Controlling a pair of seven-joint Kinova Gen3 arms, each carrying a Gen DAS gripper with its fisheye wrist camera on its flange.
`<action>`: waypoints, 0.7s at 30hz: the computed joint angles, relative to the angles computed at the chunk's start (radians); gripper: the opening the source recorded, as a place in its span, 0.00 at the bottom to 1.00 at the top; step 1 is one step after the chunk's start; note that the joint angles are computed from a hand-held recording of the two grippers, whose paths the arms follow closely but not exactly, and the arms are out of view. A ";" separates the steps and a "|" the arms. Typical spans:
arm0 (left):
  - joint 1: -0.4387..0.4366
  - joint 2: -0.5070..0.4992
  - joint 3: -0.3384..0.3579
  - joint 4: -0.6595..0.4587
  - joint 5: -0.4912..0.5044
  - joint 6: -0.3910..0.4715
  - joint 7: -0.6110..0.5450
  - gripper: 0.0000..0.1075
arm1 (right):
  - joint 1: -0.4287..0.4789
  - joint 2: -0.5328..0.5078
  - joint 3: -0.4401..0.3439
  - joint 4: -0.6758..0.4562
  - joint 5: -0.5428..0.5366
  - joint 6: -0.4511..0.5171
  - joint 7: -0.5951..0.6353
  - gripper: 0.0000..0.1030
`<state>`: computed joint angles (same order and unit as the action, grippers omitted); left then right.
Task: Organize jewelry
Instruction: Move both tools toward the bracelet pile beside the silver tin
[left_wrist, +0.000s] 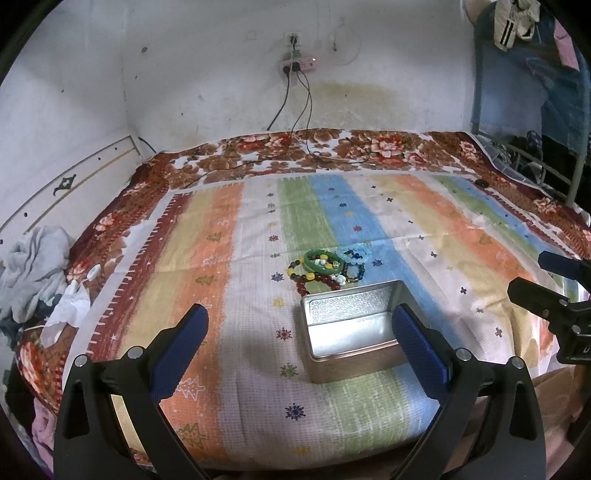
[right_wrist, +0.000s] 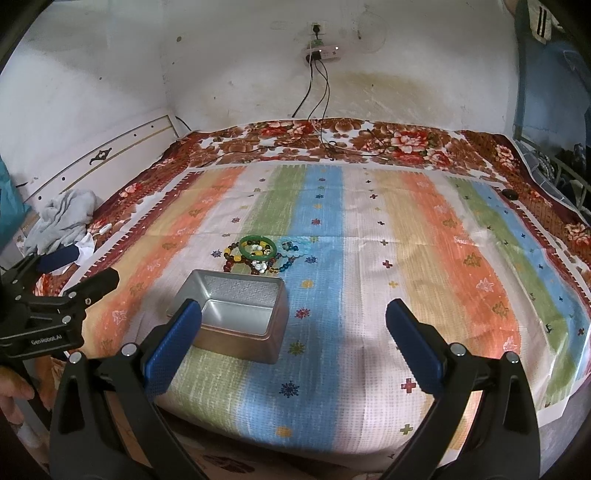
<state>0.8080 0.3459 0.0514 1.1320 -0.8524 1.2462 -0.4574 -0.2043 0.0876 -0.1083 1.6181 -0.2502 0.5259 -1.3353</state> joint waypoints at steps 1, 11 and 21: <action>0.000 0.001 0.000 0.000 0.000 0.002 -0.002 0.91 | -0.002 0.001 0.001 -0.002 0.007 0.001 -0.005 0.95; -0.007 0.014 -0.002 -0.015 0.012 0.009 -0.029 0.91 | -0.028 0.015 0.002 -0.019 0.092 0.012 -0.073 0.95; -0.077 0.066 -0.028 -0.120 0.098 0.023 -0.152 0.91 | -0.041 0.098 0.009 -0.142 0.149 0.078 -0.094 0.95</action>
